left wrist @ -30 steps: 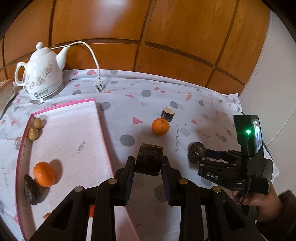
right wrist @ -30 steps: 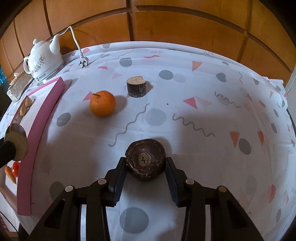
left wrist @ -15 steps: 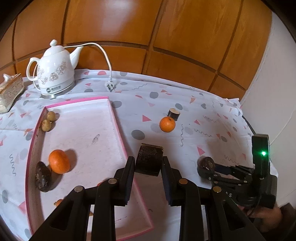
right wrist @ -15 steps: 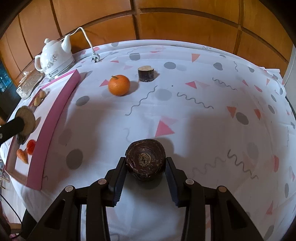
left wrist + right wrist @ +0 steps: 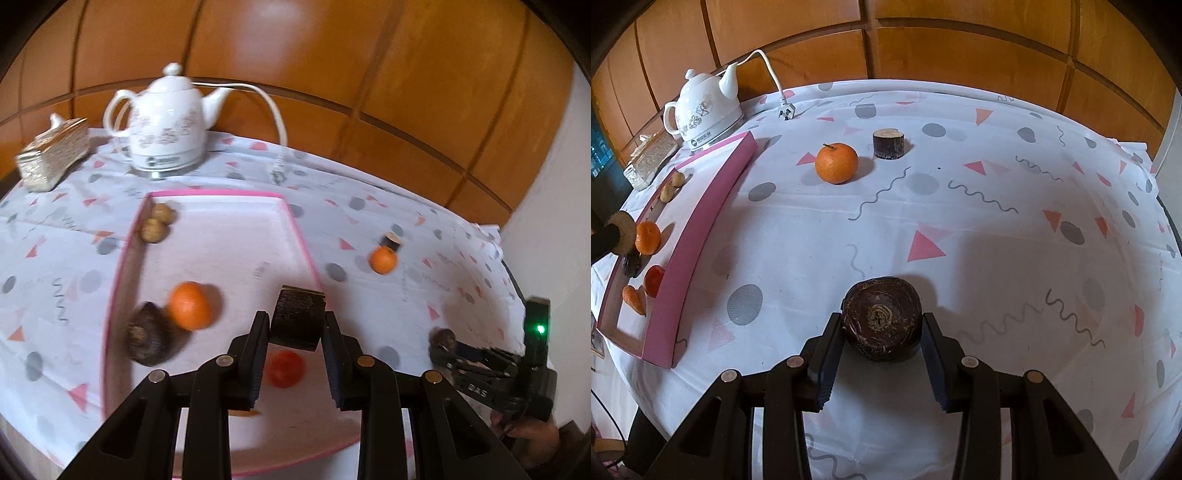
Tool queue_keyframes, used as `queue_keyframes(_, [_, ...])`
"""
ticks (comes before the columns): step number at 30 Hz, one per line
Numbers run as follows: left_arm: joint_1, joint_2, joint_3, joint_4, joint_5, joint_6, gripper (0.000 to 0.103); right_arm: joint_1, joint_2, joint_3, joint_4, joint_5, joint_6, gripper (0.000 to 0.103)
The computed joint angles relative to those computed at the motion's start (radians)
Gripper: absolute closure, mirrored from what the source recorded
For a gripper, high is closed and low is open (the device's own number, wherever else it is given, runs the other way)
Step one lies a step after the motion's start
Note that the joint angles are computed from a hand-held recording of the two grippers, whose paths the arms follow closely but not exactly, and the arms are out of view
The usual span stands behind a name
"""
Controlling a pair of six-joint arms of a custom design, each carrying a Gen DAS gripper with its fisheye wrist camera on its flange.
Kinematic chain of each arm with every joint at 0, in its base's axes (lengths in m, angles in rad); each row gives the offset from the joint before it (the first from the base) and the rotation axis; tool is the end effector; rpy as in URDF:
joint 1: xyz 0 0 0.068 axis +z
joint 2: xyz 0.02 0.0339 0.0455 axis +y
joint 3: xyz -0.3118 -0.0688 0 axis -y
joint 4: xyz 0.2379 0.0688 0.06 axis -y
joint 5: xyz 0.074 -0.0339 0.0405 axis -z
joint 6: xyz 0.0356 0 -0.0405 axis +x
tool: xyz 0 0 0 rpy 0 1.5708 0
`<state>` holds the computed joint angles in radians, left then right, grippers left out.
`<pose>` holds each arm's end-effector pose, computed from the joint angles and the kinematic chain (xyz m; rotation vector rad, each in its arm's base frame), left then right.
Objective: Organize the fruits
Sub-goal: 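Carry the wood slice into the tray and open the left tool while the right lifts the fruit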
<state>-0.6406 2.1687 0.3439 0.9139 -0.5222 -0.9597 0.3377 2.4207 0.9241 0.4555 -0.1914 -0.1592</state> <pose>0.2175 -0.1400 0.0430 -0.5781 2.2563 -0.1382 0.3627 0.1345 -0.0075 -0.7087 2.5170 0.3131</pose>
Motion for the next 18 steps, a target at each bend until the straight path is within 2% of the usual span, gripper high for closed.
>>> queue_keyframes(7, [0.192,-0.007,-0.094,0.133,0.067,0.070,0.074,0.003,0.002,-0.005,0.014,0.008,-0.009,0.061])
queue_keyframes(14, [0.350,0.011,-0.031,0.081,0.131,0.167,0.074,0.000,0.002,-0.007,0.017,0.001,-0.010,0.061])
queue_keyframes(18, [0.370,0.026,0.014,0.025,0.122,0.167,0.073,-0.001,0.002,-0.006,0.016,-0.001,-0.008,0.061])
